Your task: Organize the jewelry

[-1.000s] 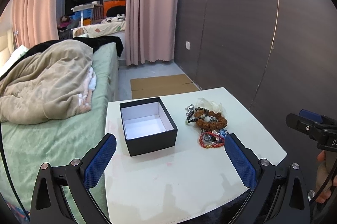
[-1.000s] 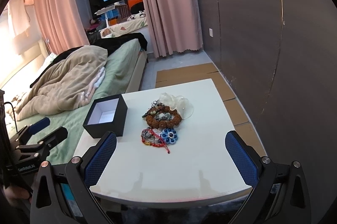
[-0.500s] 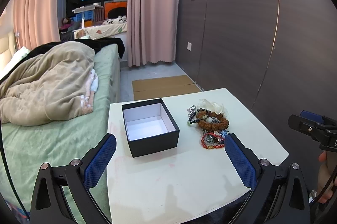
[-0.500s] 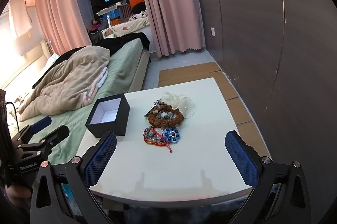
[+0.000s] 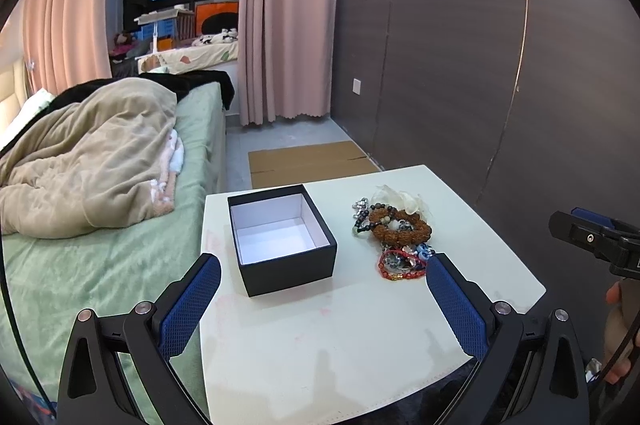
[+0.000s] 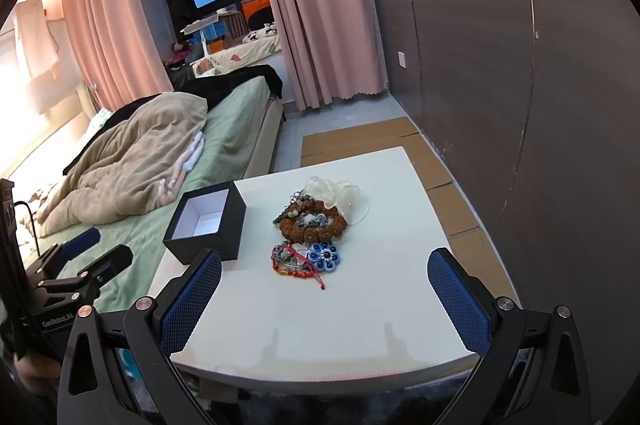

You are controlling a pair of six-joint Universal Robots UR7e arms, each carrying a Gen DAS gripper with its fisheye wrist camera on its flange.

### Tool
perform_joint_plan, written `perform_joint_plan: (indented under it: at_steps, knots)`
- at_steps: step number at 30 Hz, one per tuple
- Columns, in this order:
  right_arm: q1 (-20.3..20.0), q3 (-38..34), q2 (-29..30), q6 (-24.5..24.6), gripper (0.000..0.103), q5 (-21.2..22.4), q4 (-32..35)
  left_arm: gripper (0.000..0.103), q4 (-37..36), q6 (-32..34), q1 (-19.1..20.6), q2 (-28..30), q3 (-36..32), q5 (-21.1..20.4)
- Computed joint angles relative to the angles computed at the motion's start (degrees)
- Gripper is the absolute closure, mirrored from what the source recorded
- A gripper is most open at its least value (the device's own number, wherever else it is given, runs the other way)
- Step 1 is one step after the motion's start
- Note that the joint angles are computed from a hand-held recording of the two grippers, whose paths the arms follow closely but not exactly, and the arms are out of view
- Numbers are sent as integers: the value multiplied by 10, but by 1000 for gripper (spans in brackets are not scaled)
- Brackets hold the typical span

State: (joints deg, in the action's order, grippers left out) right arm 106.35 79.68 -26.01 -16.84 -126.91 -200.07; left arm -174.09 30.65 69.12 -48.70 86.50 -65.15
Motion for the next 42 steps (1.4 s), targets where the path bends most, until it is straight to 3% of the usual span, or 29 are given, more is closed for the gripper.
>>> perform_joint_plan:
  at_steps: [18, 28, 31, 33, 37, 42]
  knots:
    - [-16, 23, -25, 50, 0, 30, 4, 2, 48, -7, -4, 8, -23, -28]
    - [-40, 16, -38, 94, 1, 54, 24, 30, 146, -30, -6, 62, -105, -29]
    - [-52, 5, -38, 118, 8, 67, 48, 37, 166, -26, -8, 81, -131, -28]
    - [-60, -4, -41, 143, 19, 82, 79, 42, 186, -27, -10, 97, -153, -20]
    - [-74, -14, -43, 181, 21, 102, 118, 55, 228, -43, -11, 121, -193, -14]
    - [-85, -19, -47, 211, 21, 116, 134, 56, 248, -43, -12, 147, -227, -10]
